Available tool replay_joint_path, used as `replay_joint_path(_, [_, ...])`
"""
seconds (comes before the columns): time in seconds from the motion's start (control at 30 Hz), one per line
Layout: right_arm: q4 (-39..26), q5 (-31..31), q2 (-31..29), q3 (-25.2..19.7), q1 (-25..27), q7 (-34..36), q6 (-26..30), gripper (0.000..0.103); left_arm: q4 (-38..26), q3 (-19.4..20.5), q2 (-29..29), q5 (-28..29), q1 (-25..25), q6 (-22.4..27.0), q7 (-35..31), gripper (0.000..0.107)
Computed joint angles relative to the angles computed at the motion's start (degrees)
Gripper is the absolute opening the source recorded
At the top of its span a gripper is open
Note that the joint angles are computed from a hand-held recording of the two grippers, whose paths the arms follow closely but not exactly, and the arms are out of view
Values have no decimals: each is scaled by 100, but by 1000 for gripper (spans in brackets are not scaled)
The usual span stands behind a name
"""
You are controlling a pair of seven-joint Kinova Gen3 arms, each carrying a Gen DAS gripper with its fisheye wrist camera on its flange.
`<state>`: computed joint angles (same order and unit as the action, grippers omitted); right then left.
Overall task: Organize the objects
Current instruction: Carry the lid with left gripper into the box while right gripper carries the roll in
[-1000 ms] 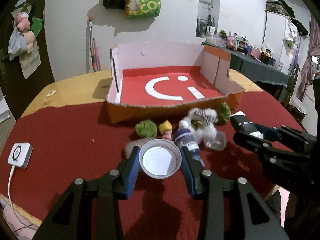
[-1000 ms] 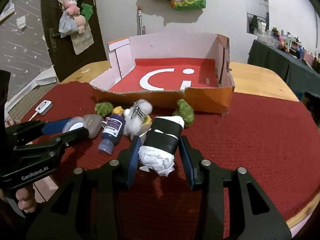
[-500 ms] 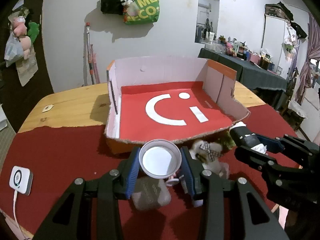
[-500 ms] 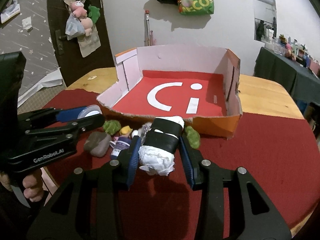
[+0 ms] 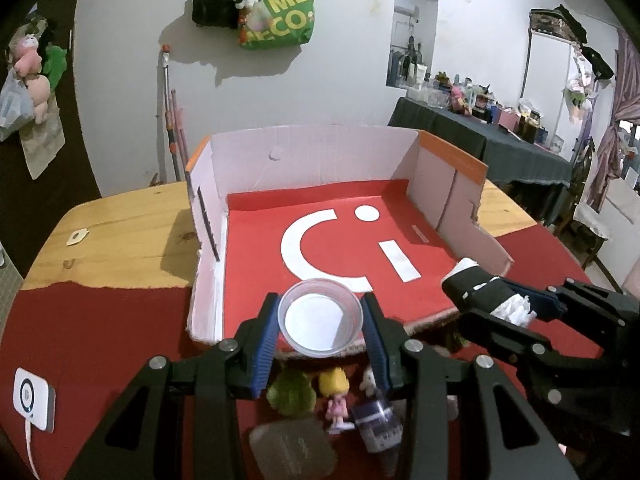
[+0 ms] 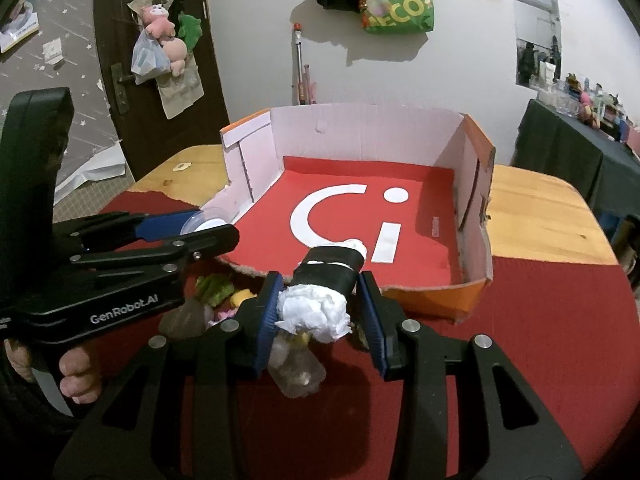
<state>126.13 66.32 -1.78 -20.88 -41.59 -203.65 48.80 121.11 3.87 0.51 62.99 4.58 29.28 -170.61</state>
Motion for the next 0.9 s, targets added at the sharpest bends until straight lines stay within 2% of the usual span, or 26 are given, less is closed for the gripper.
replay_joint_path(0.37, [-86, -13, 56, 349, 470, 590, -737, 36, -520, 257, 445, -813, 68, -179, 935, 42])
replay_joint_path(0.9, [-313, -406, 284, 703, 900, 1351, -1368, 35, -1220, 667, 1059, -1894, -12, -87, 2050, 42])
